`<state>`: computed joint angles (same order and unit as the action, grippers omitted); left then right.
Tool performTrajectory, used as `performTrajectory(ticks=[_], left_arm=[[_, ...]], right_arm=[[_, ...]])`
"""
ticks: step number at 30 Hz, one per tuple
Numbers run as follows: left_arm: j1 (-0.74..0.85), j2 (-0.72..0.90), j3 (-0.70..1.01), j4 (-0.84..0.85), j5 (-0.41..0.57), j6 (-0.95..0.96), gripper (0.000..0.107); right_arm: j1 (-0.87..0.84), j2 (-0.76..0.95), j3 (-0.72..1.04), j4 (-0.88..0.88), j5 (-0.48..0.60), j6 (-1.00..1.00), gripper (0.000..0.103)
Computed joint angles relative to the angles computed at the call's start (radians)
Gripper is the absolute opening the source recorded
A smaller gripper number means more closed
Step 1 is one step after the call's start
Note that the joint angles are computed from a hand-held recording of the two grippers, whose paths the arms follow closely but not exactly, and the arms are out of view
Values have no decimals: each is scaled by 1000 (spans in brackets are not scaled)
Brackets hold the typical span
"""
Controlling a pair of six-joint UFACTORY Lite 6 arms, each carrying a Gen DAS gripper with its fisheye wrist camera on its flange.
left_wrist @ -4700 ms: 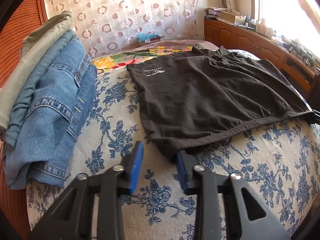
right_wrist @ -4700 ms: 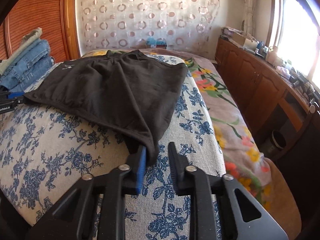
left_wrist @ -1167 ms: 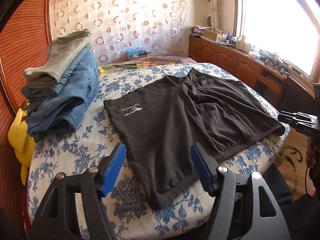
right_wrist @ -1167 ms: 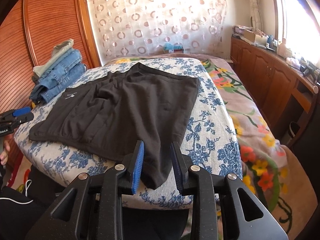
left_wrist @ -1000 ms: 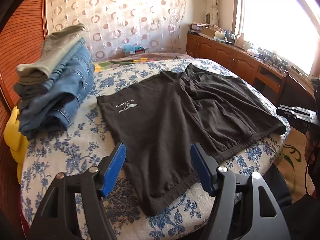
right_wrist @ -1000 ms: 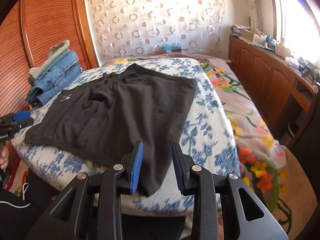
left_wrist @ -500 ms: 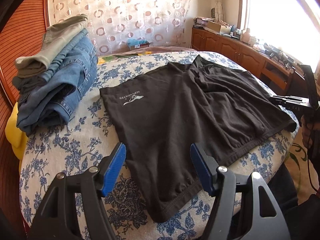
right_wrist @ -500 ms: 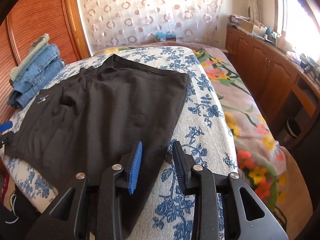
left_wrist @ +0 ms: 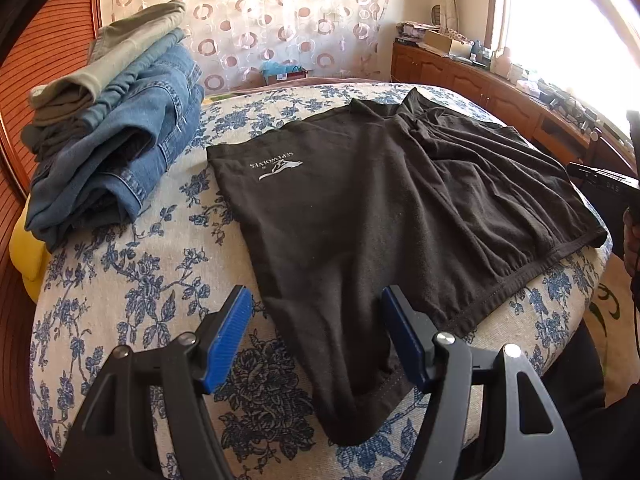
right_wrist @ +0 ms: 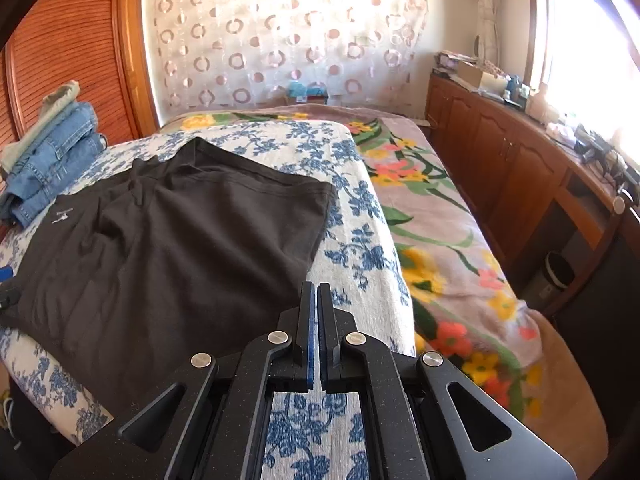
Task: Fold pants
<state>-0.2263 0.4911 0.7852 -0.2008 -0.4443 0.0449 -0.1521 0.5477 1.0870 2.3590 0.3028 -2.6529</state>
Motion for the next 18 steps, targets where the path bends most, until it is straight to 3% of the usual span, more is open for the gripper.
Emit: performTrajectory(ticks=[4,7,11,13,18], left_arm=[[6,7,2,29,-3,-30,67],[7,12,2,39,-9,-37,67],[8,15,0,49,-20,-47,67],[6,17,-1,42,-26,-43,67],[5,20,-10,47,-52,-47,69]], right_arm=[[-18,-59,-75,-116,47,117,11],[-13,-112,-154,-111,68,99,23],[-8,-172,-247,-138,90,119,29],[-5,-199,-286,-130,93,114,38],[-13,-225,-338,-144,92,125,41]])
